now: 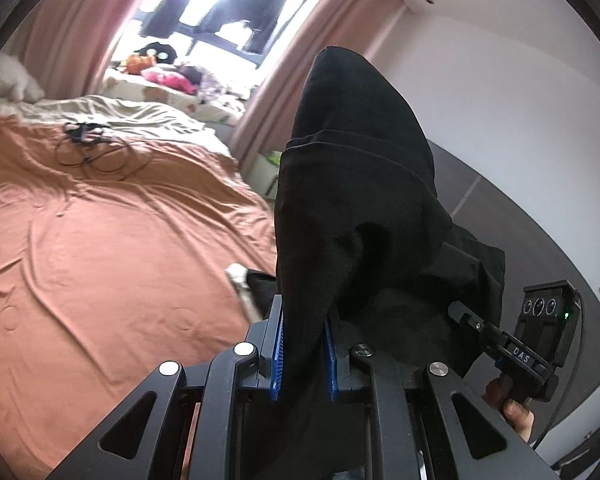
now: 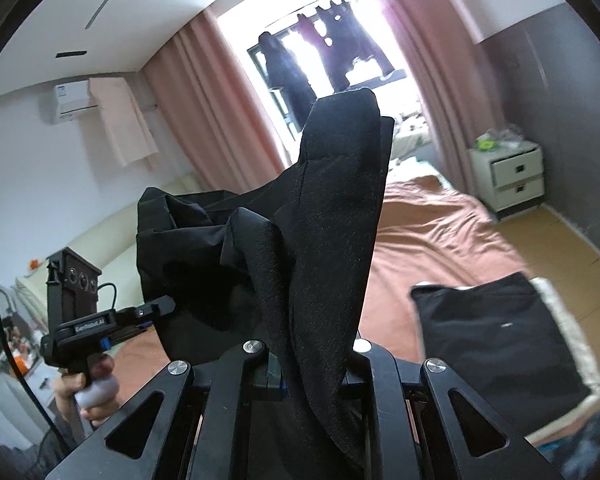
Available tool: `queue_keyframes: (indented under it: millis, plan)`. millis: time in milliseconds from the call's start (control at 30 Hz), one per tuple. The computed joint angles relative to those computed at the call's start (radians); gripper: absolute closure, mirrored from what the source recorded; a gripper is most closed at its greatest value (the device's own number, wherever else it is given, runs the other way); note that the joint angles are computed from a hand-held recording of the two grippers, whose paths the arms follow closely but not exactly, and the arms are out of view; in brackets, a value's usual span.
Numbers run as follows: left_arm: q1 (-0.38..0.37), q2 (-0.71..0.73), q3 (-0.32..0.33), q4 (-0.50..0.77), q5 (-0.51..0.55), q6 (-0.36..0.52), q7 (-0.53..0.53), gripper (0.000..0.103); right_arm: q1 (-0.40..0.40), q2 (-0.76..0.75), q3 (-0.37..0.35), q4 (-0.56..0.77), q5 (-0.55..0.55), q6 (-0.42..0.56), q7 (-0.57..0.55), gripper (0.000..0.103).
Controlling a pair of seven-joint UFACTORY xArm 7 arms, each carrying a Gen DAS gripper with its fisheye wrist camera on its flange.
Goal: Fold large clothes
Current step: 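Lift the folded jacket with both tools and carry it toward the clothes stack, then lower the folded jacket onto the stack of folded clothes with both tools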
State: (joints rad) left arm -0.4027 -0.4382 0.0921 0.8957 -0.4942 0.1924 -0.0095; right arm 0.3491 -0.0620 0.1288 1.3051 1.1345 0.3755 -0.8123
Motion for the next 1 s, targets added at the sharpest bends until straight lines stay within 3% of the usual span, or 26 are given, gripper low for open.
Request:
queue_keyframes:
  millis: [200, 533, 833, 1000]
  plan:
    - [-0.045, 0.079, -0.033, 0.090, -0.024, 0.005, -0.006, 0.086, -0.026, -0.078, -0.053, -0.045, -0.031, -0.008, 0.009, 0.090]
    - [-0.056, 0.268, -0.095, 0.281, -0.139, 0.043, 0.057, 0.086, -0.074, -0.090, -0.100, -0.043, -0.240, -0.049, 0.189, 0.090]
    - [0.041, 0.443, -0.193, 0.425, -0.180, 0.100, 0.070, 0.086, -0.133, 0.052, -0.089, 0.060, -0.341, -0.037, 0.296, 0.090]
    - [0.112, 0.565, -0.232, 0.544, -0.104, 0.149, 0.012, 0.086, -0.179, 0.211, -0.045, 0.215, -0.463, -0.012, 0.410, 0.090]
